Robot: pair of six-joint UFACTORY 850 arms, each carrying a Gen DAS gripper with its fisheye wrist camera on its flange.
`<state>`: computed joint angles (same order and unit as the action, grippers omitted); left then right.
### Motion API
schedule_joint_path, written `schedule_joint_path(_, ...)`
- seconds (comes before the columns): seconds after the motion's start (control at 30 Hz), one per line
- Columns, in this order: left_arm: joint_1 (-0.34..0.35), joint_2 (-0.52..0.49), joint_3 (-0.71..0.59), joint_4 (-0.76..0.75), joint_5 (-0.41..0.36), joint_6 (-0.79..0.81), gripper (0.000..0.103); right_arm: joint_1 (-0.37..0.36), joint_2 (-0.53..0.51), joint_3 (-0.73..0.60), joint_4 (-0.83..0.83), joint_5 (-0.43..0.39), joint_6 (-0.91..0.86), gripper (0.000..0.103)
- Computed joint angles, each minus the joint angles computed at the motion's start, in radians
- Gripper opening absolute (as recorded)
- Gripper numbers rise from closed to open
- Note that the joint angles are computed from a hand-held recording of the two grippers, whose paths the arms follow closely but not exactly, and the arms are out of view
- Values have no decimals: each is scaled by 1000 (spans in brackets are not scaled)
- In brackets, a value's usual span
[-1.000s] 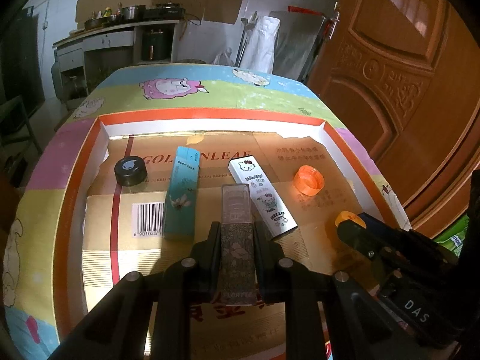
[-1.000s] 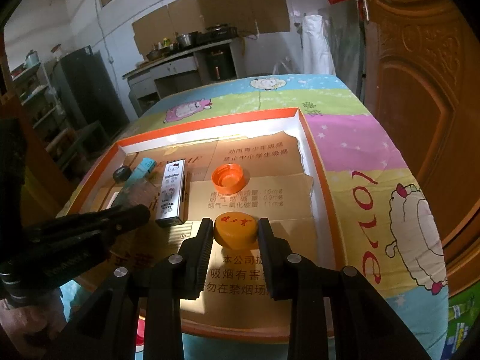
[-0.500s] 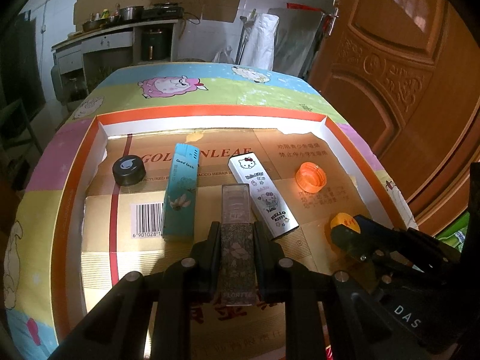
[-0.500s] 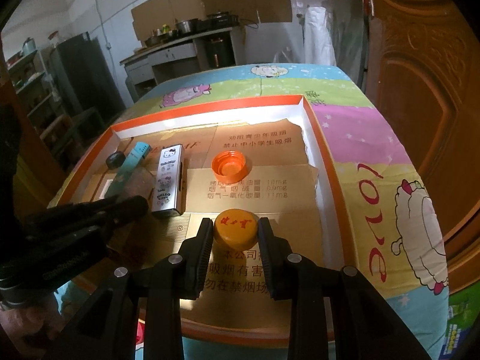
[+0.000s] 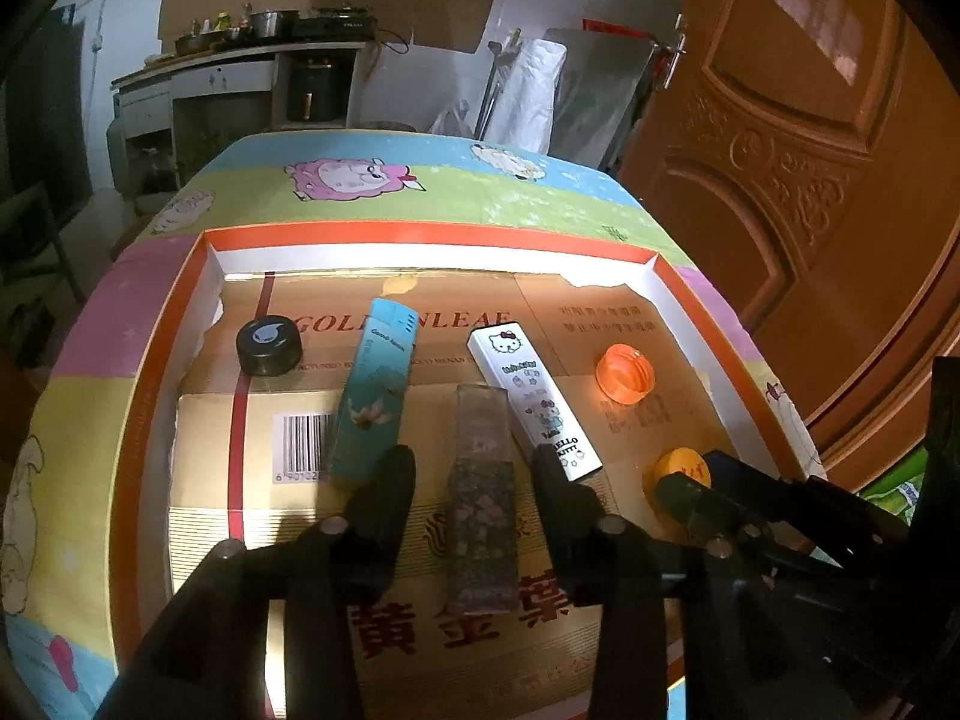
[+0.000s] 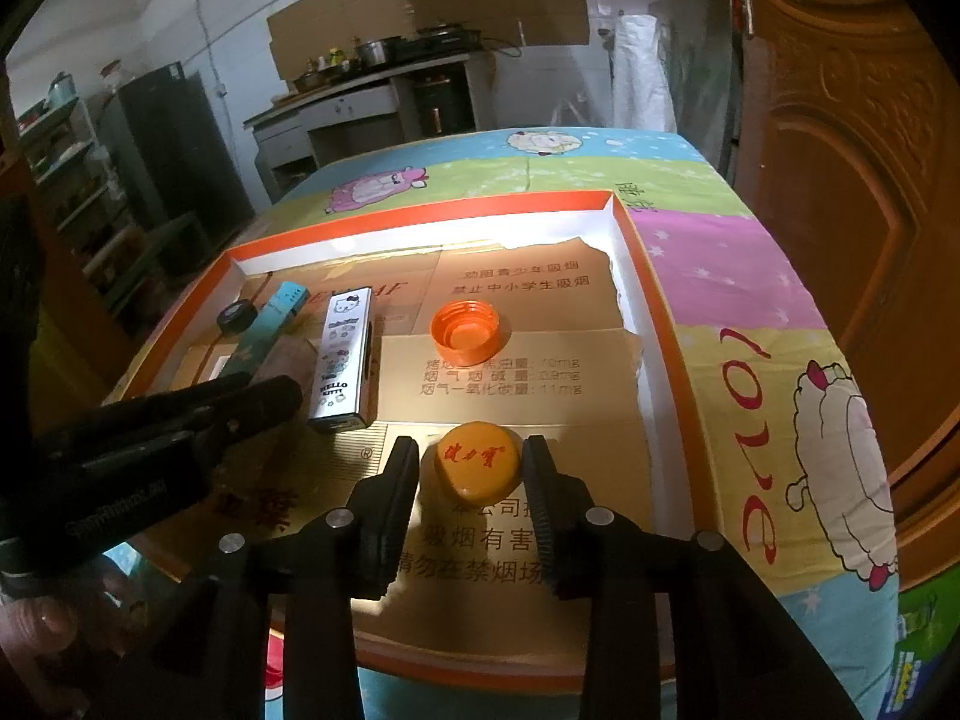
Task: Organize rigid objects
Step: 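Lower and release the glass vial with the left gripper while the right releases the orange cap, then move both grippers back from the tray toward the remaining items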
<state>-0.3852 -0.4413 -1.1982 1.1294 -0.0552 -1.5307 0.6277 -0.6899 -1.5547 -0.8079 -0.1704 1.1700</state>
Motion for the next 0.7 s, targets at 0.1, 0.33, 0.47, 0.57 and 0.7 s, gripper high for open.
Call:
schedule_joint_path(0.1,0,8,7,181,-2,-182,40,3,3,4,-20,0,24,37)
schedule_joint_path(0.33,-6,34,25,422,-16,-416,40,8,19,22,-91,-5,109,37)
schedule_joint_path(0.47,-10,52,39,510,-21,-504,40,10,41,42,-184,-7,211,37)
schedule_joint_path(0.57,-13,69,53,548,-25,-543,40,10,57,57,-217,-8,249,37)
schedule_joint_path(0.7,-18,94,72,553,-27,-549,40,17,80,80,-274,-13,311,37)
